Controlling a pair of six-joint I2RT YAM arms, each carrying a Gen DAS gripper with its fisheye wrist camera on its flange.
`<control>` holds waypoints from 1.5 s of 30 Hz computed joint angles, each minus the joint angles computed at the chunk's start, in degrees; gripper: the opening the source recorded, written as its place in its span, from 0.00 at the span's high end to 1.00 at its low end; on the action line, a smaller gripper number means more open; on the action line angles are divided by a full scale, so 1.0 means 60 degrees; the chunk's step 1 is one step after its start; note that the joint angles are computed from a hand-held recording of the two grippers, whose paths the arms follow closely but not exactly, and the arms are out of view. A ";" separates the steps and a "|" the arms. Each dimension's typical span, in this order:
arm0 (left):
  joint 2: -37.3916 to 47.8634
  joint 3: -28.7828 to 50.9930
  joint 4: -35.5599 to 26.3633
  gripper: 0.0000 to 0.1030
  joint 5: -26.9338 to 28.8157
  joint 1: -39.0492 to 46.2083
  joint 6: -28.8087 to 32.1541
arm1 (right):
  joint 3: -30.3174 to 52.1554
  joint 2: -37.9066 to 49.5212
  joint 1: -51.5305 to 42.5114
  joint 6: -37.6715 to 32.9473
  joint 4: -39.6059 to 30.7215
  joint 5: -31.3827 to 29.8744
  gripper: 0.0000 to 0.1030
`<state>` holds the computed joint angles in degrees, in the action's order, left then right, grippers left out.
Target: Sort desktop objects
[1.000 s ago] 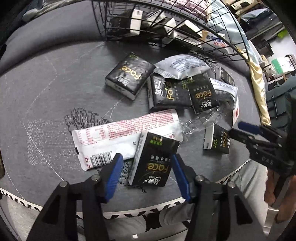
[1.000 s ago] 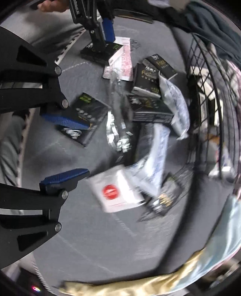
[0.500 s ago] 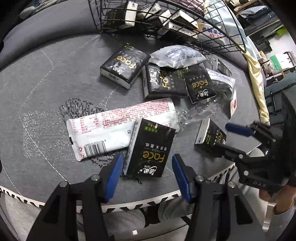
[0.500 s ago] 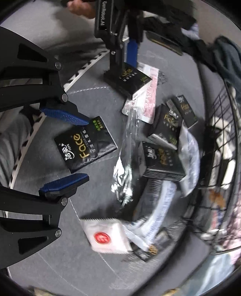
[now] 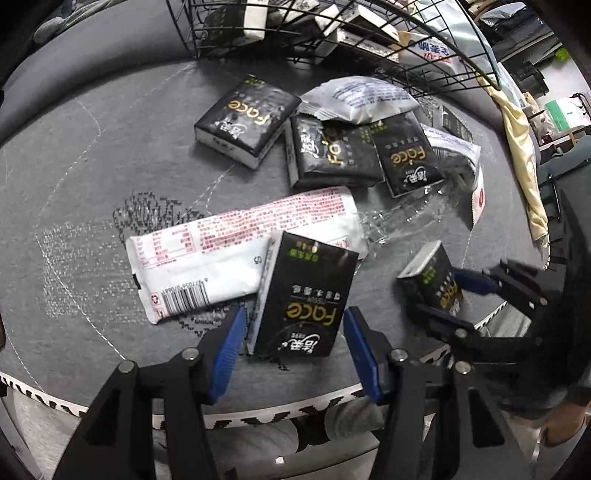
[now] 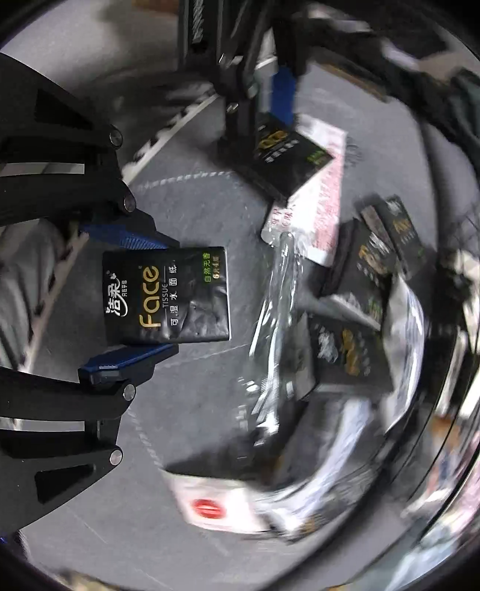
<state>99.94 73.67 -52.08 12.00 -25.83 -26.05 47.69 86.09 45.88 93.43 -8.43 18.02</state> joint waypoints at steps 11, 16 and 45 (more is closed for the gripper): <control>-0.0807 -0.0738 0.0350 0.41 0.0338 -0.0011 -0.0217 | -0.1841 -0.1106 0.0749 0.1909 0.1465 0.1120 0.47; -0.0938 -0.0830 0.0263 0.41 0.0372 0.0410 -0.0103 | -0.1956 -0.1497 0.0877 0.1669 0.0904 0.0805 0.47; -0.0443 0.1375 -0.1131 0.81 -0.1167 -0.0851 -0.0110 | -0.0829 -0.1815 0.0626 0.0265 -0.0379 0.0689 0.81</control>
